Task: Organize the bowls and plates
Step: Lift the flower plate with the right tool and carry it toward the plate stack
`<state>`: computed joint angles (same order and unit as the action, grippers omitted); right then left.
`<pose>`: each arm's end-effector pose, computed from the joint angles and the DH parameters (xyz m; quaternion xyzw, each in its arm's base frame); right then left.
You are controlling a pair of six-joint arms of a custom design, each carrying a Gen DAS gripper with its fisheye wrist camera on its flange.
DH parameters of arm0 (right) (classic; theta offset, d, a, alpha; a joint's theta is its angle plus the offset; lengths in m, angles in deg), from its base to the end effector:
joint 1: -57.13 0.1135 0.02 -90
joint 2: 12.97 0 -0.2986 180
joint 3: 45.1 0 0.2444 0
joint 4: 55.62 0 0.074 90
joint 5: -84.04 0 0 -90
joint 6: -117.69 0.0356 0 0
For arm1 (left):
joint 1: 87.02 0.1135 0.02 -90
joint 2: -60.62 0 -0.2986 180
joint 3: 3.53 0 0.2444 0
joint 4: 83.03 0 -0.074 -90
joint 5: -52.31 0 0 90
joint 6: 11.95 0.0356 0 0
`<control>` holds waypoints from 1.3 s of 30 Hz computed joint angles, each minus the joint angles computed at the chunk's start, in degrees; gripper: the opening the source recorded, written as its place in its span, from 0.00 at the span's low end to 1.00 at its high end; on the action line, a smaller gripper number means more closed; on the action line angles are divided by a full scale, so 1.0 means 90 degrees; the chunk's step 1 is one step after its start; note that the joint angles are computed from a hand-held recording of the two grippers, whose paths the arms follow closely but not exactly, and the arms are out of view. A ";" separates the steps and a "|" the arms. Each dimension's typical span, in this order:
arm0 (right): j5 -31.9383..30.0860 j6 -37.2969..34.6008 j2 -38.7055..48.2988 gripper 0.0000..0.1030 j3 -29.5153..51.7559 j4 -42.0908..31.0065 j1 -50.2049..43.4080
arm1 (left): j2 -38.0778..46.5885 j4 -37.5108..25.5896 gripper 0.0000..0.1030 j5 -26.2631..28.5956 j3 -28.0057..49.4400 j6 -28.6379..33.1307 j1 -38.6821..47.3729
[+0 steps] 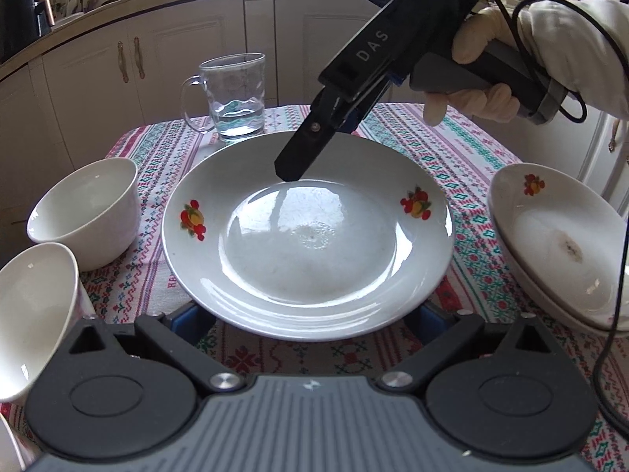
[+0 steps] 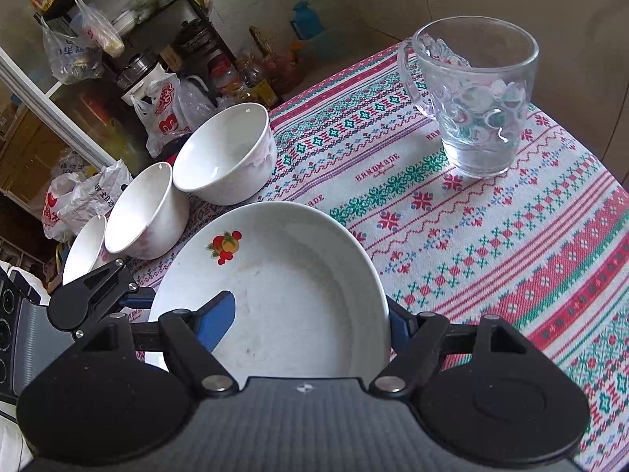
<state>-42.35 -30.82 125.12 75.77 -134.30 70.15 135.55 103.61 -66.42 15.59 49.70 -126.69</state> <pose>0.4484 0.1254 0.1385 -0.5415 0.7792 0.3065 0.0755 0.1252 -0.0816 0.1201 0.0034 0.9120 0.0037 0.4102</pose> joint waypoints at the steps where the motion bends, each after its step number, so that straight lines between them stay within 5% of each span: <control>1: 0.0005 -0.0003 -0.0058 0.80 -0.0080 0.0026 -0.0031 | -0.0098 -0.0144 0.97 -0.0032 0.0032 -0.0010 -0.0064; 22: -0.0250 -0.0155 -0.1949 0.80 -0.2241 0.0625 -0.0927 | -0.1737 -0.2660 0.97 -0.0626 0.0798 -0.0466 -0.1765; 39: -0.0202 -0.0717 -0.2964 0.80 -0.3758 0.0870 -0.2570 | -0.0423 -0.1905 0.97 -0.0385 0.1315 -0.0438 -0.2970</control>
<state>-44.17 -37.27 98.44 41.94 -126.48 47.02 131.74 86.46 -69.88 27.43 45.76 -153.42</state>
